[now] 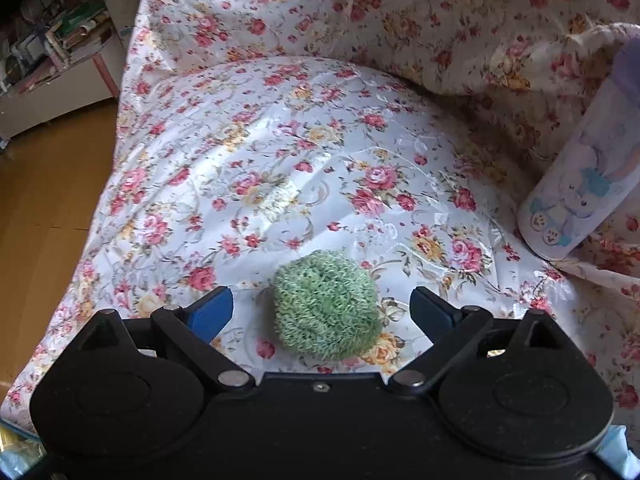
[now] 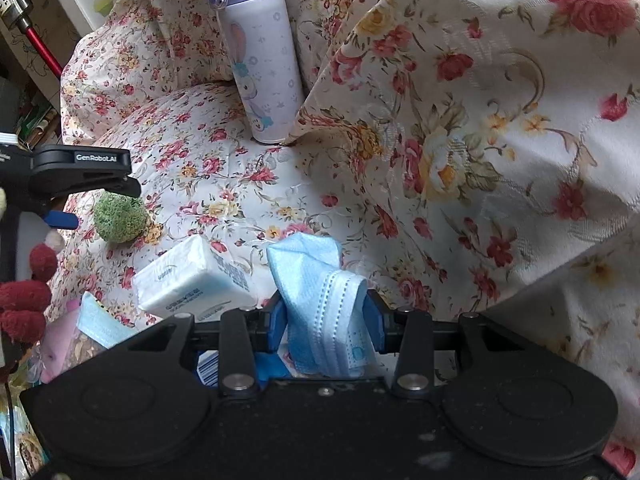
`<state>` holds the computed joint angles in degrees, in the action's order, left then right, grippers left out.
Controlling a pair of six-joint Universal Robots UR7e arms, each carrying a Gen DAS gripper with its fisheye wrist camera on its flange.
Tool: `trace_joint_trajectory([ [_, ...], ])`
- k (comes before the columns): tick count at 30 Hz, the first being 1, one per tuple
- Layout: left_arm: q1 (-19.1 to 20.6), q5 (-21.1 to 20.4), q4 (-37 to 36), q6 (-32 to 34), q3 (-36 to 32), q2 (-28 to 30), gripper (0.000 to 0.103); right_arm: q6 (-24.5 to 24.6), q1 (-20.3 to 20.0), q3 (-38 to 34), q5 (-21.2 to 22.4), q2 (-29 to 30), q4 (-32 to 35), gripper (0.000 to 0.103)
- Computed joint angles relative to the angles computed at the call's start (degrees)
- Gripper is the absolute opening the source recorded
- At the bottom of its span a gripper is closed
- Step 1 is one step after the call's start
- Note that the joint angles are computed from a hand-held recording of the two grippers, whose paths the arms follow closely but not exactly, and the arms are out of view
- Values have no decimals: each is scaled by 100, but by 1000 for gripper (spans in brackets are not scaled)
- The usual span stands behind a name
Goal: Organize soft objects
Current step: 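Grasp the green scrubber ball with the left gripper, then carry the scrubber ball to the tray with left gripper while right gripper carries the mask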
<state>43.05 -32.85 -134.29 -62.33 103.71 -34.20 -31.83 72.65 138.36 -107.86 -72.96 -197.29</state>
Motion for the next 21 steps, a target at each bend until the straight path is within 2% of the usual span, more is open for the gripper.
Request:
trace_joint_trajectory([
  [2,40,-23,-143,174,-13,36,88,-4,-10,-4,6,0,0,40],
  [3,58,-21,-219,269,-14,54,76,2,-11,-6,2,2,-5,40],
  [4,74,-28,-282,349,-15,68,69,13,-10,-2,0,-3,-10,40],
  [5,96,-74,-374,459,-8,76,54,28,-16,-1,7,-11,-8,40],
  [6,121,-137,-436,530,-4,76,52,42,-21,-4,11,-13,-1,40],
  [13,-70,-109,-545,467,208,-41,51,115,-46,-6,24,-42,-2,40],
  [21,-730,-116,-164,-34,640,-457,51,37,-20,50,31,-30,-194,40],
])
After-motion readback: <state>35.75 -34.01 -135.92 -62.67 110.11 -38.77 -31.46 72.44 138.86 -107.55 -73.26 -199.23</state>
